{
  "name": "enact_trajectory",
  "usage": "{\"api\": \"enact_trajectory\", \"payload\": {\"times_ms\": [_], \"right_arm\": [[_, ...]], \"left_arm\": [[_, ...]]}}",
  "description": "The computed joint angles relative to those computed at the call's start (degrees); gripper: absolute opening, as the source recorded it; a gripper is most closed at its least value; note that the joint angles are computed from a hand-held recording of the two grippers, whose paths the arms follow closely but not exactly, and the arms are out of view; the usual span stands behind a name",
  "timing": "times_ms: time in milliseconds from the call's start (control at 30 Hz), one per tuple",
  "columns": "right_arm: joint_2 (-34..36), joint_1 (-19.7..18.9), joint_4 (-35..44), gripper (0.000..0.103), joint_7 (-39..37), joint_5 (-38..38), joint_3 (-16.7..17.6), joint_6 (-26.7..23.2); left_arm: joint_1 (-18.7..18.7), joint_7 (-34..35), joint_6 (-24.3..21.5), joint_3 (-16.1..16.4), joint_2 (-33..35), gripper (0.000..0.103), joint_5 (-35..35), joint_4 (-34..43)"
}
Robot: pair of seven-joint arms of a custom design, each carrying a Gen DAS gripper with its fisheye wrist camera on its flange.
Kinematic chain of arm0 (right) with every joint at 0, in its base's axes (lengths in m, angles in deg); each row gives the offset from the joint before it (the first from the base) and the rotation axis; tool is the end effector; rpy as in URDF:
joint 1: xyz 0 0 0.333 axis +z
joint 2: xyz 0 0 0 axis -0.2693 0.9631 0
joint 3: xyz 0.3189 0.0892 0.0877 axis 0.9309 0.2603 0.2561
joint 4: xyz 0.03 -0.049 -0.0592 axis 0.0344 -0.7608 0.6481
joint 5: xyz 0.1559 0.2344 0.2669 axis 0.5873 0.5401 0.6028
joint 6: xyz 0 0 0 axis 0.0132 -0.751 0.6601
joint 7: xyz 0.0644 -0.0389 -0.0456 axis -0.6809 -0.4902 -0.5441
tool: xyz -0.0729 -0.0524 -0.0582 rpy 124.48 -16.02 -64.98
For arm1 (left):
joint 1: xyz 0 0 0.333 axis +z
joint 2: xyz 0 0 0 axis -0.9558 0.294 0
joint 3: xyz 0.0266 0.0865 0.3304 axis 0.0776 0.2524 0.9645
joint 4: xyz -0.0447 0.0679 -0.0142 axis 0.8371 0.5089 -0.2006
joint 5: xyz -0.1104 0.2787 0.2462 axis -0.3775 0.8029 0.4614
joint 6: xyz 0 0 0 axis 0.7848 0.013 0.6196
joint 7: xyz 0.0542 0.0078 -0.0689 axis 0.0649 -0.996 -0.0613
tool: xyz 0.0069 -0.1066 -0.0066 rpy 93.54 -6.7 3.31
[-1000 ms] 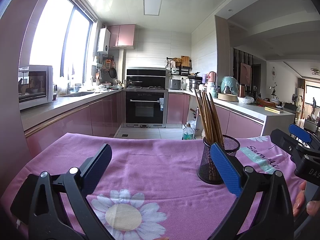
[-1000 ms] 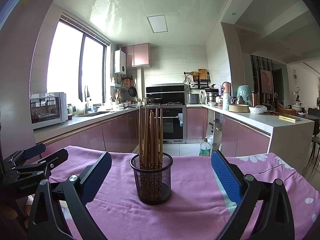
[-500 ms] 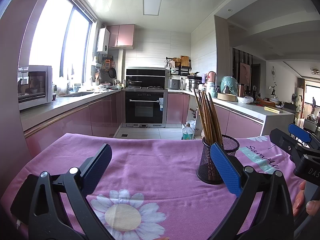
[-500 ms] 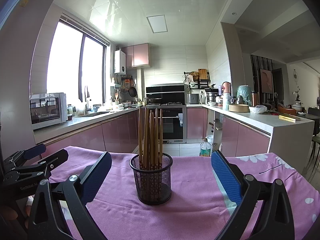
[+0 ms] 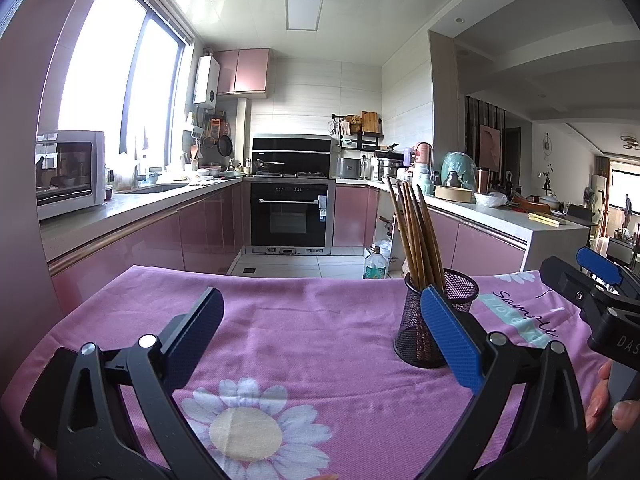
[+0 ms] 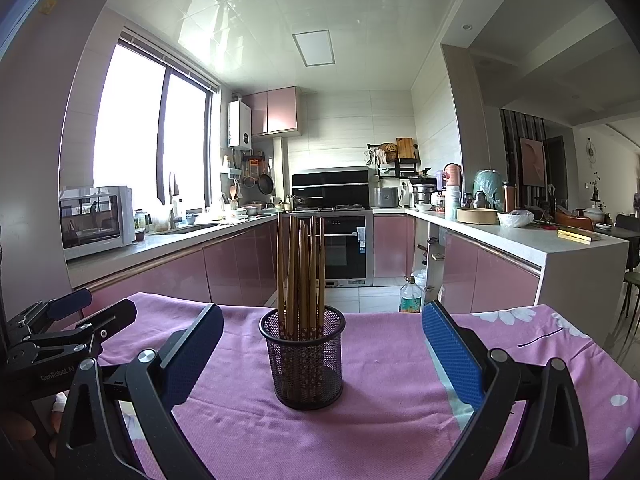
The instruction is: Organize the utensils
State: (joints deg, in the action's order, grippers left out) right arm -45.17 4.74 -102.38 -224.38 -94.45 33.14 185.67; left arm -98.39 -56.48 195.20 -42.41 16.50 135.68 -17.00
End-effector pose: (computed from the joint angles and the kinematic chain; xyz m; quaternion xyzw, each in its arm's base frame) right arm 0.6944 0.2620 0.5753 -0.5758 0.4977 -0.4045 0.5070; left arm 0.6978 -0.3208 0.5779 -0.5527 0.5479 -0.4634 0.4238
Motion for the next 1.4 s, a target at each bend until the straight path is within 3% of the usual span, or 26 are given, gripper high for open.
{"api": "enact_trajectory", "payload": {"times_ms": [1000, 1200, 1400], "right_arm": [[0.7, 0.9, 0.3, 0.096, -1.2, 2.1, -1.2, 0.2], [0.9, 1.4, 0.2, 0.096, -2.1, 3.5, -2.0, 0.5], [1.1, 2.1, -0.3, 0.096, -5.1, 7.4, -3.2, 1.3]], "left_arm": [[-0.2, 0.5, 0.8, 0.4, 0.5, 0.097, -1.3, 0.3], [-0.4, -1.9, 2.2, 1.2, 0.3, 0.097, 1.3, -0.2], [0.6, 2.3, 0.8, -0.5, 0.8, 0.097, -2.2, 0.0]]}}
